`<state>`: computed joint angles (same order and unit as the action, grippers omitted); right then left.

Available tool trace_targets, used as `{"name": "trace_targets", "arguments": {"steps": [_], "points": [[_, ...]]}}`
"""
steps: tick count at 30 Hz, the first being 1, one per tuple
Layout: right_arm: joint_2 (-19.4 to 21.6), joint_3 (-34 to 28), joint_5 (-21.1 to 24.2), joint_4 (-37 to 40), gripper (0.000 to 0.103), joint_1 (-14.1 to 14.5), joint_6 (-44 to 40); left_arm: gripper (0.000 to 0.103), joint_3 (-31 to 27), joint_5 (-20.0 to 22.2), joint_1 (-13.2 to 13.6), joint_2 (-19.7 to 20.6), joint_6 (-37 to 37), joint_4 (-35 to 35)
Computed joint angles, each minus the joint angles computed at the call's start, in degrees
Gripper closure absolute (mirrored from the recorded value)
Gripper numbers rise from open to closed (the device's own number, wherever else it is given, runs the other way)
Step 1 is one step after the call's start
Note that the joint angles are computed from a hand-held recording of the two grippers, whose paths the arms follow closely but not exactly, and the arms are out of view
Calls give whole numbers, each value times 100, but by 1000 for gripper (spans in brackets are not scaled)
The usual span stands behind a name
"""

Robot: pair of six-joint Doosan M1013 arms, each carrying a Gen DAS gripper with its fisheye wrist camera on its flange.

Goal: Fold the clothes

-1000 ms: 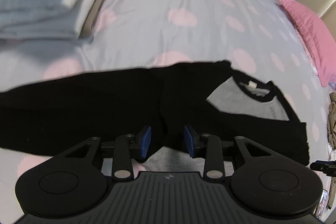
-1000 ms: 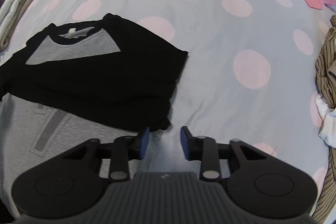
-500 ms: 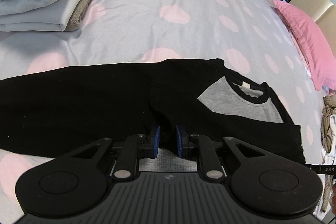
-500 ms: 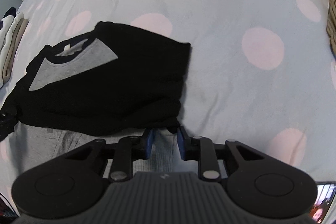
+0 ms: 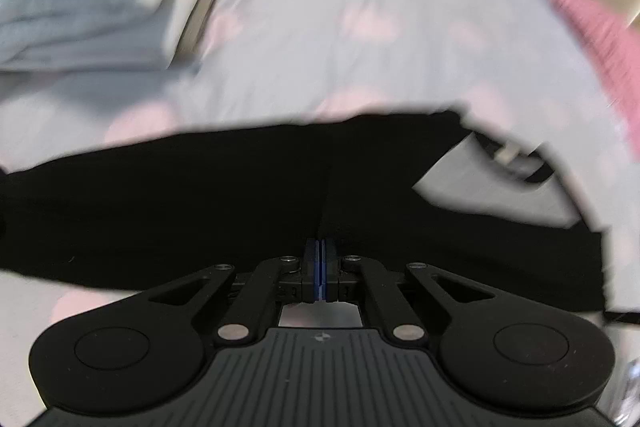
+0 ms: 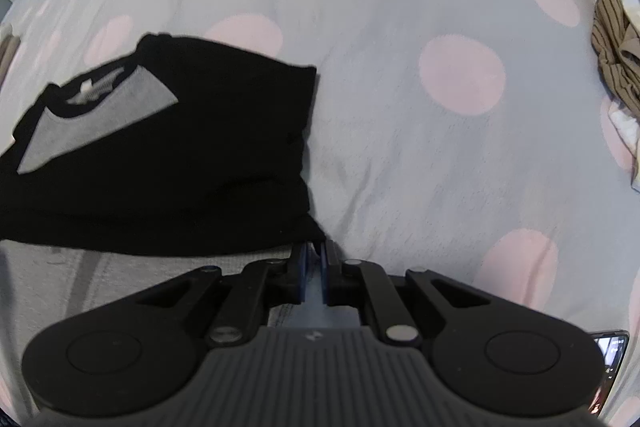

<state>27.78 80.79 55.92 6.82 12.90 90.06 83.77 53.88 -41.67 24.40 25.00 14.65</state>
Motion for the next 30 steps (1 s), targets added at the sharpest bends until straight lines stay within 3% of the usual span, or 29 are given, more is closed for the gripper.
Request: {"name": "trace_targets", "arguments": {"steps": [9, 11, 15, 18, 20, 24, 30], "points": [[36, -82, 143, -111, 94, 4, -215, 103, -344, 618, 48, 74, 701, -307], [24, -107, 204, -202, 93, 30, -218, 103, -363, 765, 34, 92, 573, -99], [-45, -107, 225, -518, 76, 98, -175, 103, -278, 773, 58, 3, 465, -7], [-129, -56, 117, -419, 74, 62, -290, 97, -129, 616, 91, -134, 290, 41], [-176, -29, 72, -353, 72, 39, -346, 89, -38, 556, 96, -237, 104, 200], [-253, 38, 12, -197, 69, 18, -543, 87, 141, 527, 121, -481, -199, 558], [-390, 196, -87, 27, 66, -10, -884, 78, 479, 952, 75, -918, -1046, 1511]]}}
